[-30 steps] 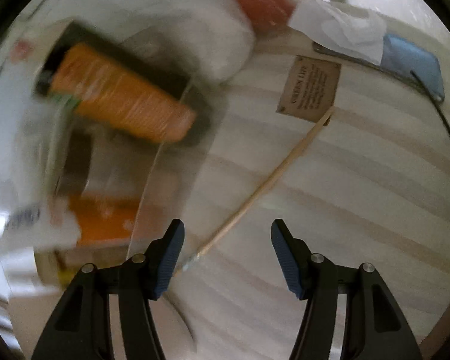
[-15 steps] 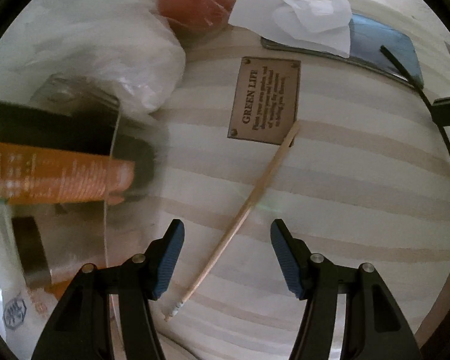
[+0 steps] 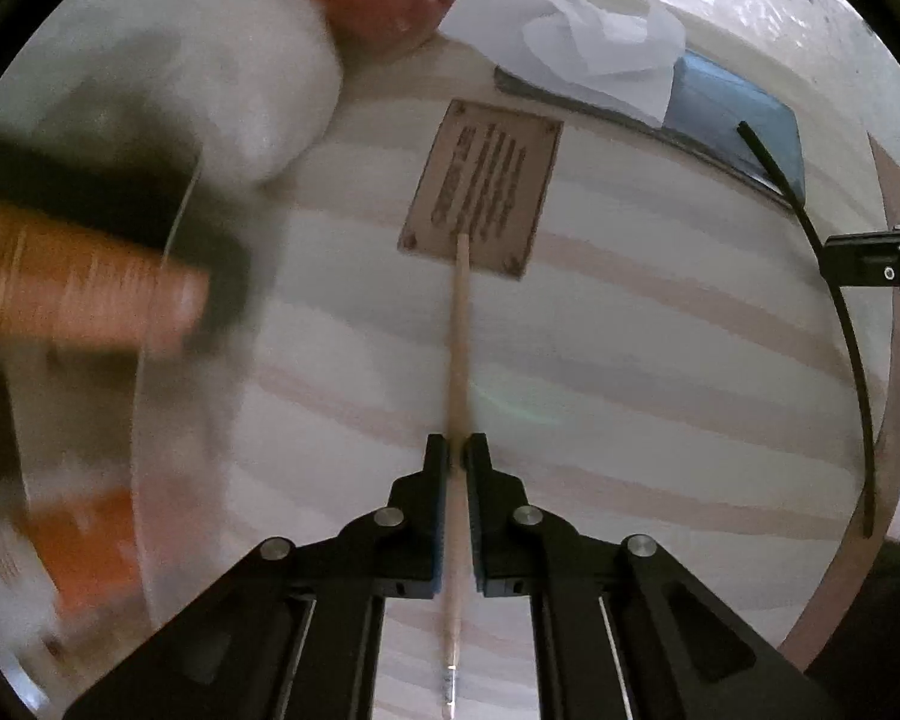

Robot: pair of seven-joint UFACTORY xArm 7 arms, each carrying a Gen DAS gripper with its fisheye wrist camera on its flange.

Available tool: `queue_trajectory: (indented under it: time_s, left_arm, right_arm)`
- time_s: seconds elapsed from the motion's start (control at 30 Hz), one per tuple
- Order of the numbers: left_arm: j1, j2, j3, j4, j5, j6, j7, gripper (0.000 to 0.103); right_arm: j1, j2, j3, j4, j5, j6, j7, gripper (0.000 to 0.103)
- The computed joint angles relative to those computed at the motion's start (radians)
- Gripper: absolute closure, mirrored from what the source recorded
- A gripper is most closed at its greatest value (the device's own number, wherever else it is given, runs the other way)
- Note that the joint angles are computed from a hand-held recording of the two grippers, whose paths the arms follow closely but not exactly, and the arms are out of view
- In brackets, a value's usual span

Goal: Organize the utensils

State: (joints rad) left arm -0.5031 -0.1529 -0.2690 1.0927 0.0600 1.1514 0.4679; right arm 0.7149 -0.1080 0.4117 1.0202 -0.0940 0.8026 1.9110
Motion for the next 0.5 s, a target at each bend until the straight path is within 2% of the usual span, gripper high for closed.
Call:
queue_trajectory:
  time_s: [0.13, 0.33, 0.5]
  left_arm:
    - [0.007, -0.124, 0.016, -0.111, -0.071, 0.02, -0.048, 0.099]
    - [0.024, -0.305, 0.041, -0.247, -0.176, 0.118, -0.137, 0.099]
    - [0.041, -0.461, 0.053, -0.355, -0.223, 0.184, -0.228, 0.099]
  right_arm:
    - [0.004, -0.008, 0.005, -0.009, 0.0, -0.005, 0.003, 0.098]
    - [0.013, -0.007, 0.012, -0.007, 0.002, -0.006, -0.009, 0.098]
    - [0.021, 0.006, 0.014, 0.008, 0.001, 0.0, -0.023, 0.098]
